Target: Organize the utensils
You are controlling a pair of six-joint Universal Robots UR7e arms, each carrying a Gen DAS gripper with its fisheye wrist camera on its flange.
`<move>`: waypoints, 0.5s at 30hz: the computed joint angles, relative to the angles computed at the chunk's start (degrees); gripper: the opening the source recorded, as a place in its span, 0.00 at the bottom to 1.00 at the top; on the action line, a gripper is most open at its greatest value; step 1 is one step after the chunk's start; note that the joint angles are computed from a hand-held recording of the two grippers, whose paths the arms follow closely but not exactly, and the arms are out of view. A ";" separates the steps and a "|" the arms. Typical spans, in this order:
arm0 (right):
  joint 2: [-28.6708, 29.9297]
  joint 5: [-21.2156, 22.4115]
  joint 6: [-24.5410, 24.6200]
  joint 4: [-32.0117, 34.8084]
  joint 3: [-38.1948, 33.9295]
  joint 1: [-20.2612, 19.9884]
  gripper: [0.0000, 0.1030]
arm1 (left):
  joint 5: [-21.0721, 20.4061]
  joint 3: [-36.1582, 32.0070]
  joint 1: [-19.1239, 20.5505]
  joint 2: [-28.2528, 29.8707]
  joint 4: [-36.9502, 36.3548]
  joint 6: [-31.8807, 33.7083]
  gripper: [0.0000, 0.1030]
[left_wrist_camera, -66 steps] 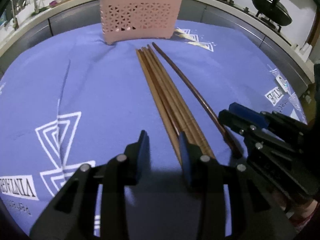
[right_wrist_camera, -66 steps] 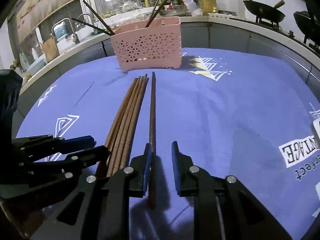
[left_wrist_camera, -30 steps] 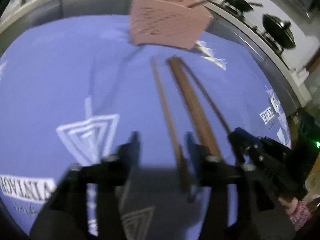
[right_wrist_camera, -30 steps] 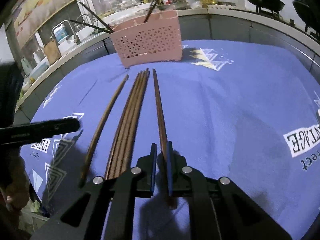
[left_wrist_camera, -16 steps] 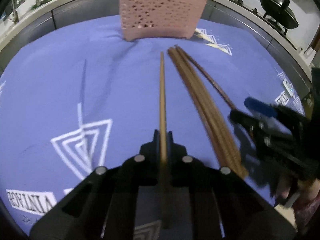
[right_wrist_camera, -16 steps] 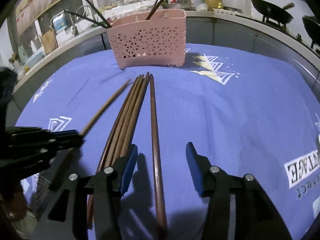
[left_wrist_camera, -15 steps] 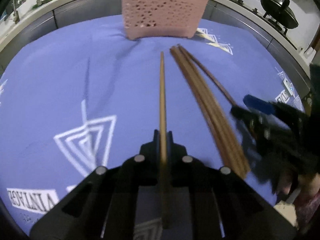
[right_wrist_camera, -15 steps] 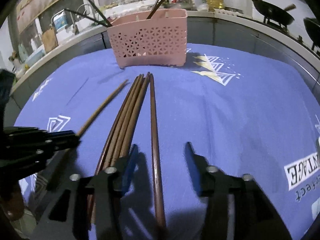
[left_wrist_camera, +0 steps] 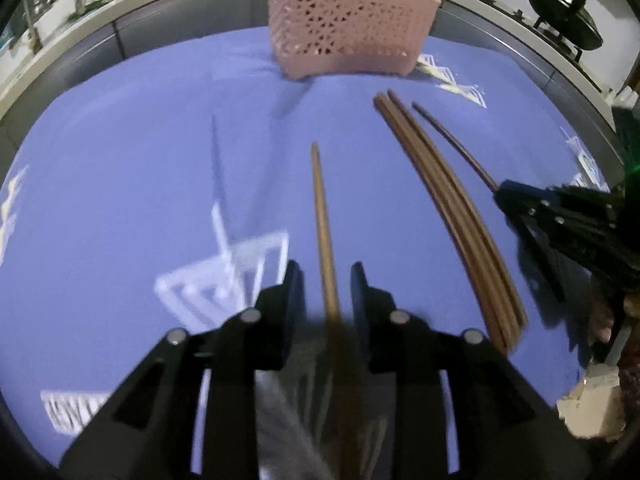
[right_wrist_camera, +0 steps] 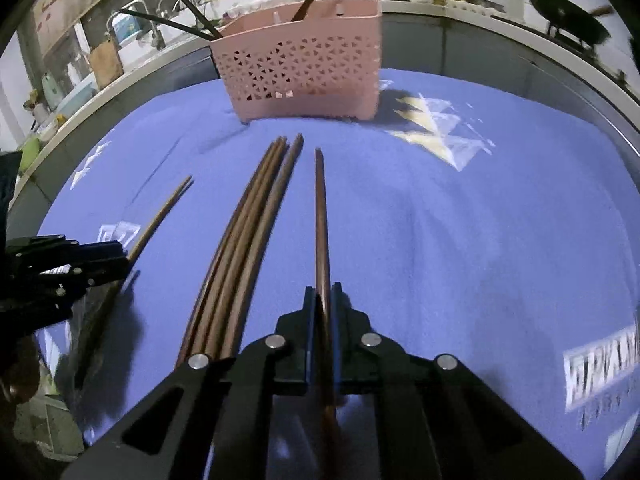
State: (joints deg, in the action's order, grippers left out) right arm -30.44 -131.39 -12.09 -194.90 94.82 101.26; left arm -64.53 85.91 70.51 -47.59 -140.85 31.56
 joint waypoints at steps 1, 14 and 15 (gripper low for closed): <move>0.68 -0.33 -0.76 2.02 -2.61 -0.13 0.09 | 0.05 -1.05 -0.26 1.11 -0.51 0.27 0.24; 0.31 7.52 -0.29 14.62 -13.45 -1.51 0.05 | -1.68 -6.63 -1.71 4.68 -2.19 3.17 0.05; -0.92 9.16 -0.68 11.60 -11.59 -1.33 0.05 | -3.62 -6.25 -1.73 3.42 -2.70 3.07 0.05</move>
